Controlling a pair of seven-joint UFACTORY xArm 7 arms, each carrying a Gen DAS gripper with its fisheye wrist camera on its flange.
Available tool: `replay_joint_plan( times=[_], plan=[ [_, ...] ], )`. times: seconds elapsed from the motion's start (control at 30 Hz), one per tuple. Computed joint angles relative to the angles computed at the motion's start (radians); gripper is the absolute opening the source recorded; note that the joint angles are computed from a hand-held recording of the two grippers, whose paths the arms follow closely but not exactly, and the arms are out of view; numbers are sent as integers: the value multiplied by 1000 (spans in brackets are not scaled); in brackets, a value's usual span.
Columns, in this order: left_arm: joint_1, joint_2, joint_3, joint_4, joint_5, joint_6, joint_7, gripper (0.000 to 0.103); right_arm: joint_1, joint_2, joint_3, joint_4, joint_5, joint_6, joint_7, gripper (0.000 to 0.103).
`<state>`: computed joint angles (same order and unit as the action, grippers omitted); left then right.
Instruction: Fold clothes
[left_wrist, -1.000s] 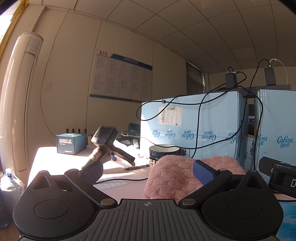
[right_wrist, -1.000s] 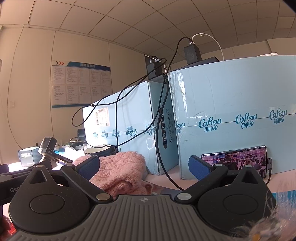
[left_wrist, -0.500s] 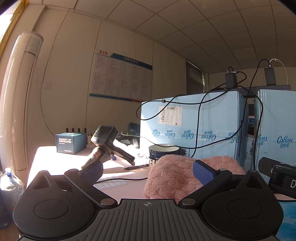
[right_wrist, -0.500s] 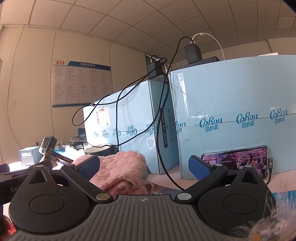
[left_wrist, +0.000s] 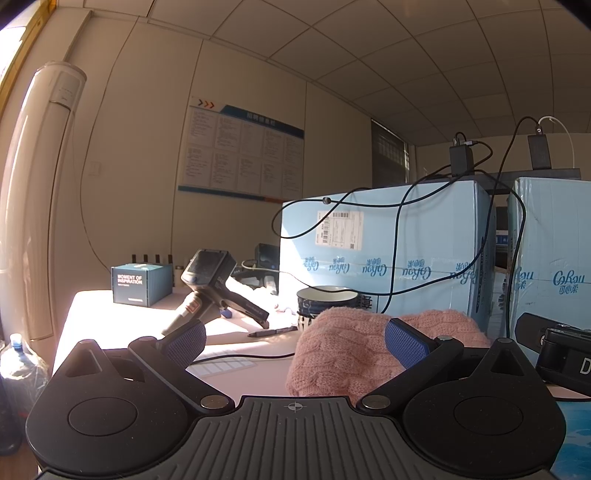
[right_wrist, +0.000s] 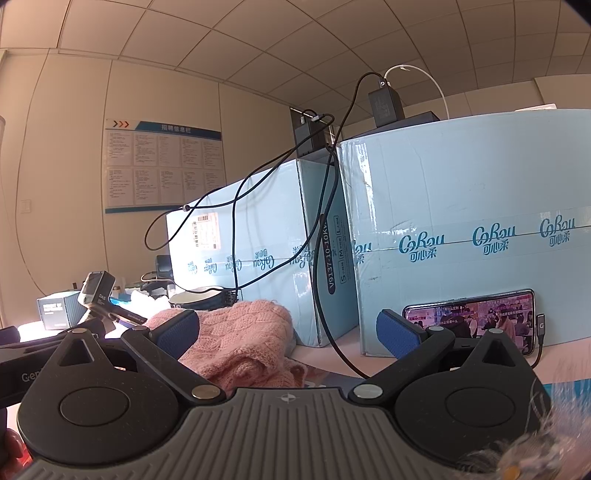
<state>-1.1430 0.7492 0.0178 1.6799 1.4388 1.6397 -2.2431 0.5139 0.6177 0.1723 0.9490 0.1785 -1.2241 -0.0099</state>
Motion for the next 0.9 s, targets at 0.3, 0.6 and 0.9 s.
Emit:
replay_joint_plan(
  times=[0.3, 0.6, 0.9],
  plan=[
    [0, 1, 1, 2, -1, -1, 1, 103, 0, 1, 1, 1, 0, 1, -1, 103],
    [0, 4, 3, 5, -2, -4, 0, 103, -1, 1, 1, 1, -1, 2, 1, 103],
    [1, 0, 1, -1, -2, -9, -3, 103, -3, 0, 0, 0, -5, 3, 3, 103]
  ],
)
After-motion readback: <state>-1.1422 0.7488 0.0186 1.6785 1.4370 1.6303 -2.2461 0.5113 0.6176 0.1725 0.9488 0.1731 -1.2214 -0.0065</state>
